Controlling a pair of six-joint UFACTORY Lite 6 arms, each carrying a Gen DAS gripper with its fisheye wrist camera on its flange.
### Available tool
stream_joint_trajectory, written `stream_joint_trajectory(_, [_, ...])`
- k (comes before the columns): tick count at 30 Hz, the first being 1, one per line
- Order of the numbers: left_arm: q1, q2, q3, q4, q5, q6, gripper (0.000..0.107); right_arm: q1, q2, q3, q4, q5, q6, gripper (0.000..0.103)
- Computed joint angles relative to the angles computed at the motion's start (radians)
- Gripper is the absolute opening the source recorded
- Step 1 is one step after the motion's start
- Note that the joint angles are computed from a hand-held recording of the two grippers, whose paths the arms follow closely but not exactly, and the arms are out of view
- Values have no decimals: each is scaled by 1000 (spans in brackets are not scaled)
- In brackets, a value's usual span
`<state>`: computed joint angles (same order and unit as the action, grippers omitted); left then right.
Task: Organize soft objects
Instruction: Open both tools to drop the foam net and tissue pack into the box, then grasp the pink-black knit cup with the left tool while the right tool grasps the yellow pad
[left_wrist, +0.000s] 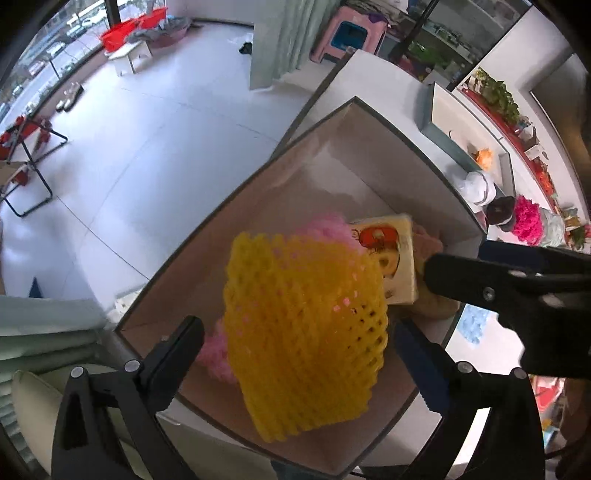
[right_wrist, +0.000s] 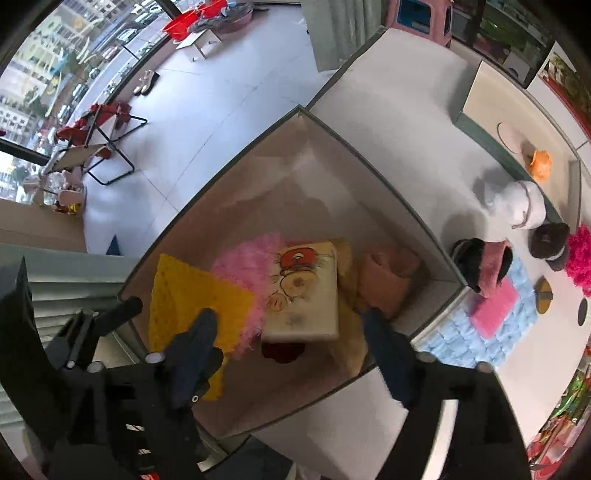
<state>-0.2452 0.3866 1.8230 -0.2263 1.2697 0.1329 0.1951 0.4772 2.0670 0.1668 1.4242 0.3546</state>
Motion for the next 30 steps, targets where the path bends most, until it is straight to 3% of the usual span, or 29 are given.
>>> stream_joint_trajectory(1, [-3, 10, 12, 1, 7, -2, 103, -4, 3, 9, -5, 11, 7, 88])
stream_joint_trajectory(3, [-12, 16, 26, 12, 12, 5, 103, -21, -39, -39, -11, 3, 24, 103])
stream_joint_trajectory(11, [-66, 86, 140, 41, 97, 3, 103, -189, -400, -475, 47, -91, 41, 103])
stream_joint_trajectory(15, [-114, 105, 202, 75, 142, -28, 103, -364, -660, -784, 68, -104, 54, 103])
stream_joint_trajectory(20, [-242, 117, 301, 96, 189, -106, 103, -654, -897, -1090, 63, -22, -112, 103])
stream_joint_trajectory(23, [-352, 162, 407, 83, 222, -164, 103, -920, -993, -1220, 38, 41, -299, 103])
stream_joint_trajectory(30, [-641, 348, 513, 97, 225, -384, 103, -1312, -955, -1271, -32, 39, -640, 103])
